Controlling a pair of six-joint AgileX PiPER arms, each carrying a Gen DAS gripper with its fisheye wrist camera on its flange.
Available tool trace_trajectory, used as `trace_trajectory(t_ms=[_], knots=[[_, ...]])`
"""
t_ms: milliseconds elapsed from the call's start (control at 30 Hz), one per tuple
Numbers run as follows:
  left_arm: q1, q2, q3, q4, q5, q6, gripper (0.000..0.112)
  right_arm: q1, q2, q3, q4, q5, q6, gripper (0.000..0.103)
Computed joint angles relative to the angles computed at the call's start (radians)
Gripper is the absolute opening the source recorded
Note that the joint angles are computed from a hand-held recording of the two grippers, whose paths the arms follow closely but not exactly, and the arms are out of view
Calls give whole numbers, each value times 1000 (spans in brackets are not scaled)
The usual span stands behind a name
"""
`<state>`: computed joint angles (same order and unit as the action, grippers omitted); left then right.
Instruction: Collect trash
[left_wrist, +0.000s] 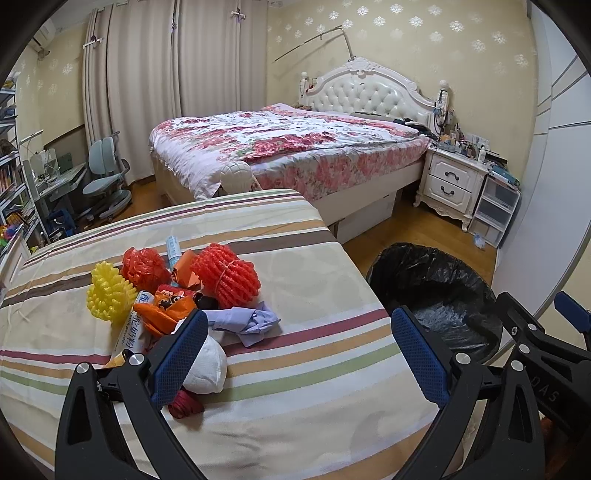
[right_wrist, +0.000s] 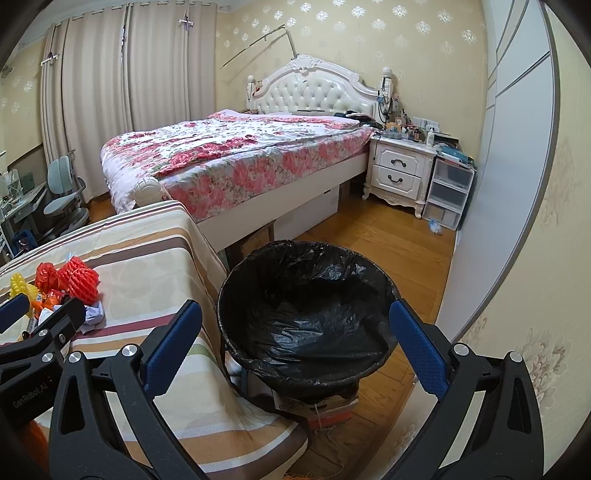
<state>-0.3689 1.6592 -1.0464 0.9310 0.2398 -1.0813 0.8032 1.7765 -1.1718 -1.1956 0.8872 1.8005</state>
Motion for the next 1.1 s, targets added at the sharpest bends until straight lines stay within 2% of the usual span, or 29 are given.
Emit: trace_trajectory(t_ms=[667,833,1100], knots=[[-3,1,-5,-8,7,8,97,-6,3,11,-5,-9,12,99],[19,17,5,18,-21,-12,97,-8,2,9,-2,-11,6,99],[15,17,1,15,-15,-11,97,-12,2,8,0,-14,3,99]])
